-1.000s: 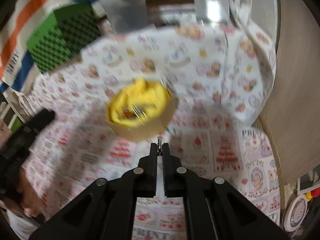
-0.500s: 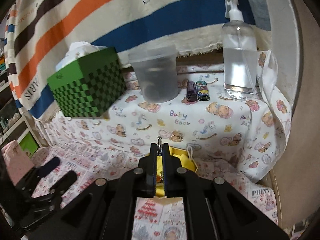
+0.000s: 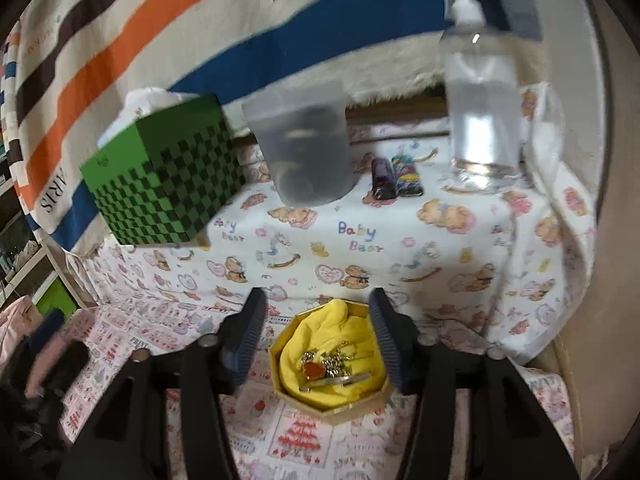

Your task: Organize jewelry

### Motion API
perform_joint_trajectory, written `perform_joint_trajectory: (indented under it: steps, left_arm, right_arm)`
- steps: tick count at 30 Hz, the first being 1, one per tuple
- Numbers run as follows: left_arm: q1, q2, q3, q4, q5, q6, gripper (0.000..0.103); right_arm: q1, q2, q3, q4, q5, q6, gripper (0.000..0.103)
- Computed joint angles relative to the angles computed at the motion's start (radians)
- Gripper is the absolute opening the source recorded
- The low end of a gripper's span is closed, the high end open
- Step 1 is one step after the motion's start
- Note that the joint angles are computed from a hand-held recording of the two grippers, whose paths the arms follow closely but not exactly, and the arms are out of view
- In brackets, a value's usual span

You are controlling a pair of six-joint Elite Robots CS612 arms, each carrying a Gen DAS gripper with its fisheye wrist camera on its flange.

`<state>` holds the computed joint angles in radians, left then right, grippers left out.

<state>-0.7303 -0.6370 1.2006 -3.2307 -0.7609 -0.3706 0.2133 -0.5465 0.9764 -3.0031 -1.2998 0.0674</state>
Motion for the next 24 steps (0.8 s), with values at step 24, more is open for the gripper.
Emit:
perform_joint_trajectory:
  steps: [24]
  left_arm:
    - [-0.007,0.011,0.099,-0.221,0.062,0.075,0.103]
  right_arm:
    - [0.02,-0.024,0.248,-0.52,-0.141,-0.023,0.103]
